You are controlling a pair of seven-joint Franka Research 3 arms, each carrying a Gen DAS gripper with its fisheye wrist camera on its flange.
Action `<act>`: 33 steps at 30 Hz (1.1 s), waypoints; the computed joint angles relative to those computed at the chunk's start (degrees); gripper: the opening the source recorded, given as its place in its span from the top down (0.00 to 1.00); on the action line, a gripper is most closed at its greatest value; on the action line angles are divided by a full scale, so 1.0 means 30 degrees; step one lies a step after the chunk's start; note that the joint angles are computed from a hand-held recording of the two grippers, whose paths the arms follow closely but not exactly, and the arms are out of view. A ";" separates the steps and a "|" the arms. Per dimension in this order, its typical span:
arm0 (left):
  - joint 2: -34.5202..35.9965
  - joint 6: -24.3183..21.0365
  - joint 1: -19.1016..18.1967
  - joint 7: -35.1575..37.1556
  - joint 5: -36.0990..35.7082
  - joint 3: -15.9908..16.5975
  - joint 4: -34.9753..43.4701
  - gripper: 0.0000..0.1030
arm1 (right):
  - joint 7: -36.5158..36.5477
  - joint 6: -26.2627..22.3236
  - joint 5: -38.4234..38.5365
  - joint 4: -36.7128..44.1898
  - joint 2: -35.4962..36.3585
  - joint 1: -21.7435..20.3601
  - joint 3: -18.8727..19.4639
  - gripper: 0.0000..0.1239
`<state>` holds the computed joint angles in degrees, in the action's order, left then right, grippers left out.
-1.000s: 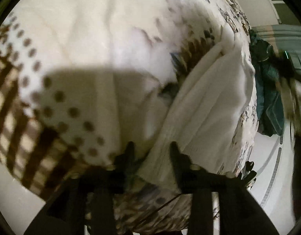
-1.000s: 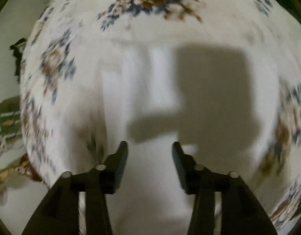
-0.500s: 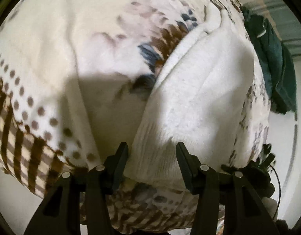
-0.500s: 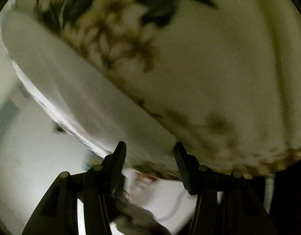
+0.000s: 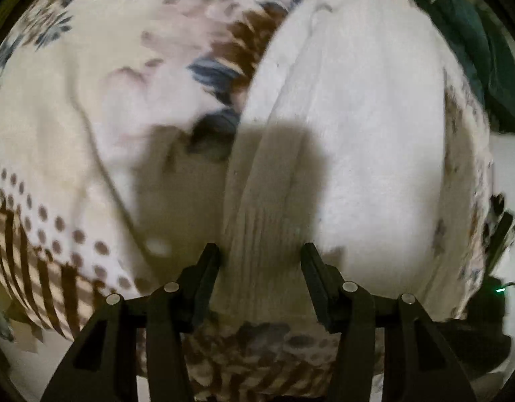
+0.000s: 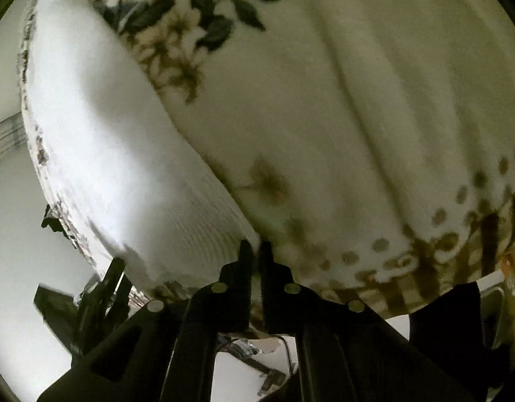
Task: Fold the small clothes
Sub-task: 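Lift the hem with both grippers and fold it over toward the collar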
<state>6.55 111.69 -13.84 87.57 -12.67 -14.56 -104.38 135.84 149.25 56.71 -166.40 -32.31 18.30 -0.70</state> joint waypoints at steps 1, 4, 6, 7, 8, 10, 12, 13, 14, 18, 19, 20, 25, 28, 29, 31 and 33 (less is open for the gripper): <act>0.0004 0.0150 -0.0101 0.0160 0.0432 -0.0056 -0.0035 0.55 | 0.0069 0.0062 0.0228 -0.0206 -0.0413 0.0114 0.0050 0.97; -0.0595 0.1059 -0.0011 0.0859 0.0251 0.0002 -0.0671 0.92 | 0.0304 -0.0405 -0.0291 -0.0068 -0.1161 0.0119 0.0198 0.97; -0.1366 0.1636 0.0217 0.1230 -0.0485 0.0212 -0.1130 0.93 | 0.0511 -0.0546 -0.0486 0.0276 -0.1066 0.0314 0.0348 0.97; -0.1717 0.1803 0.0364 0.1429 -0.1064 0.0370 -0.1293 0.93 | 0.0669 -0.0983 -0.0966 0.0501 -0.0993 0.0243 0.0390 0.97; -0.1938 0.1789 0.0512 0.1652 -0.1435 0.0553 -0.1347 0.93 | 0.0899 -0.1401 -0.1438 0.0806 -0.0676 0.0091 0.0473 0.97; -0.2076 0.1728 0.0708 0.1970 -0.1528 0.0808 -0.1474 0.93 | 0.0231 -0.1751 -0.1479 0.1536 0.0625 0.0090 0.0016 0.97; -0.1843 0.1600 0.0865 0.1749 -0.1381 0.0956 -0.1725 0.93 | -0.0140 -0.1629 -0.0901 0.2129 0.2047 0.0290 0.0058 0.97; -0.1775 0.1507 0.0955 0.1771 -0.1499 0.1004 -0.1798 0.93 | -0.0425 -0.1489 -0.0525 0.2711 0.3049 0.0439 0.0114 0.97; -0.1662 0.1527 0.1045 0.1991 -0.1592 0.1044 -0.1949 0.93 | -0.0719 -0.1549 -0.0527 0.3168 0.3761 0.0425 0.0184 0.97; -0.0905 0.0508 0.1400 0.2026 -0.2854 0.1076 -0.1179 0.89 | -0.3020 -0.1967 -0.1099 0.5030 0.6136 0.0135 0.0263 0.96; -0.0556 -0.0206 0.1619 0.2105 -0.3393 0.1143 -0.0609 0.89 | -0.3976 -0.2269 -0.0320 0.5283 0.6408 0.0136 0.0112 0.95; -0.0341 -0.0784 0.1799 0.2125 -0.3675 0.1160 -0.0135 0.86 | -0.4588 -0.2747 0.0282 0.5468 0.6506 -0.0003 -0.0037 0.92; 0.1319 -0.2565 0.2111 0.2111 -0.2354 0.0965 0.3413 0.77 | -0.5290 -0.5042 -0.0571 0.5467 0.5504 -0.1863 -0.0568 0.58; 0.3119 -0.2425 0.2162 0.2713 -0.2472 0.0520 0.6300 0.51 | -0.4860 -0.6315 -0.3357 0.7366 0.6106 -0.3150 -0.0867 0.58; 0.3550 -0.1963 0.2079 0.2847 -0.2477 0.0329 0.6765 0.47 | -0.4811 -0.6465 -0.4086 0.8236 0.6483 -0.3592 -0.1001 0.58; 0.4454 -0.1375 0.1814 0.3217 -0.2209 -0.0048 0.7718 0.47 | -0.5481 -0.6390 -0.4496 1.0532 0.7936 -0.4181 -0.1286 0.58; 0.4873 -0.0960 0.1482 0.3439 -0.1724 -0.0325 0.7870 0.47 | -0.6267 -0.6416 -0.4762 1.3318 0.9957 -0.4672 -0.1427 0.58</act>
